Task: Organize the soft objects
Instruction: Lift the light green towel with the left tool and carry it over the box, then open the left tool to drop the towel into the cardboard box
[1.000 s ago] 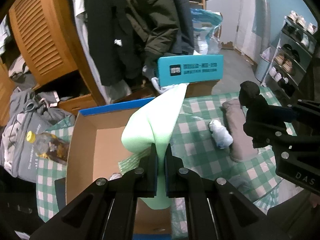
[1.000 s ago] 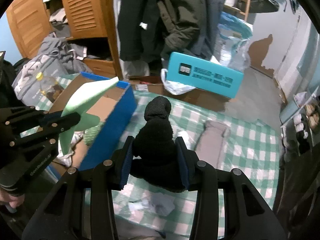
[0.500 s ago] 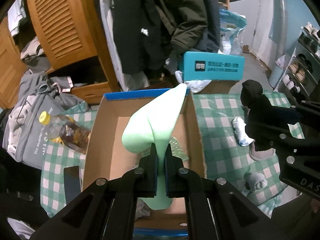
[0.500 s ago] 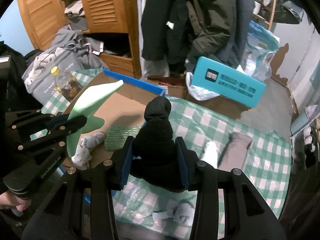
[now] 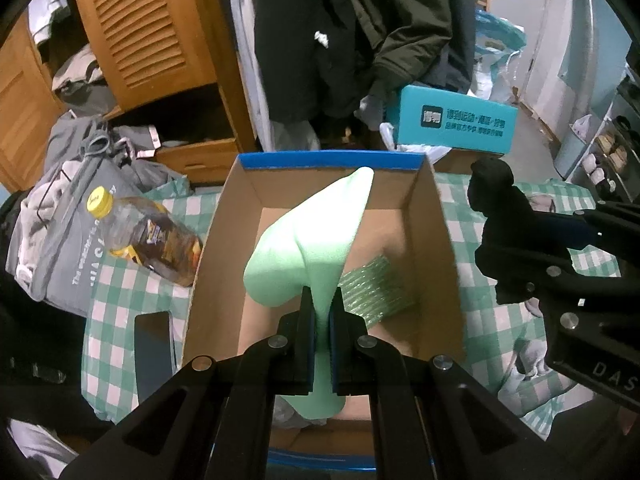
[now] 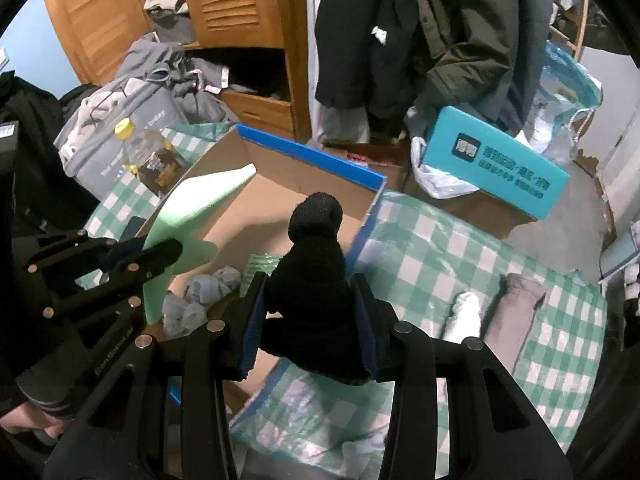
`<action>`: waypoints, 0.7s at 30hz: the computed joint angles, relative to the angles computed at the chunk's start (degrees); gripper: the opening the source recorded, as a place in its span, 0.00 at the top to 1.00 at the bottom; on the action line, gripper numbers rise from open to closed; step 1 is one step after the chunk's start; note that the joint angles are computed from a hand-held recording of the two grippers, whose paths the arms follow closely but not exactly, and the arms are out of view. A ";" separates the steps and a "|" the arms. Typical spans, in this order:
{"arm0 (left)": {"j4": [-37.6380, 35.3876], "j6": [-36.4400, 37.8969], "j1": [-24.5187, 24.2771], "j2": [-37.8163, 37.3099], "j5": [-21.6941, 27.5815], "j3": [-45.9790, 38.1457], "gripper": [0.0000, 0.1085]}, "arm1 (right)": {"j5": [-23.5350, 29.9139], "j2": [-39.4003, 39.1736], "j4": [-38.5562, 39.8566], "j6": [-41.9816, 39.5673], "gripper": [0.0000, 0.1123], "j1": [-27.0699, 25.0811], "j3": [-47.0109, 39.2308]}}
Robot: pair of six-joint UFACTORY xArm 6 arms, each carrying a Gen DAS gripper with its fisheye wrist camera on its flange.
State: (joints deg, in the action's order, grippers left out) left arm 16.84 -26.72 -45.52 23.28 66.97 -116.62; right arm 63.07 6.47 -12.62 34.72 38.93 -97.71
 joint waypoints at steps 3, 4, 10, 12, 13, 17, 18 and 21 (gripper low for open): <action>-0.45 -0.18 0.47 -0.14 0.27 0.66 0.95 | 0.22 1.59 0.88 -0.61 0.64 0.09 -1.46; -0.57 -0.22 0.58 -0.06 0.39 0.69 0.95 | 0.23 2.11 1.19 -0.88 0.64 0.11 -1.92; -1.31 -0.10 1.33 -0.02 0.89 1.57 0.95 | 0.76 4.72 2.67 -2.23 0.64 0.29 -4.46; -1.62 -0.11 1.61 -0.05 1.07 1.85 0.95 | 1.03 5.67 3.08 -2.50 0.64 0.31 -5.42; -1.71 -0.13 1.71 -0.11 1.15 2.04 0.95 | 1.09 6.07 3.33 -2.68 0.64 0.29 -5.77; -1.78 -0.37 2.11 -0.20 1.88 2.46 0.93 | 1.14 7.26 3.73 -3.22 0.64 0.34 -6.88; -1.90 -0.52 2.17 -0.16 2.20 2.41 0.92 | 1.02 7.45 4.07 -3.54 0.62 0.35 -7.02; -1.62 -1.15 2.43 -0.54 2.43 3.02 0.71 | 0.93 8.31 4.48 -4.16 0.62 0.45 -7.93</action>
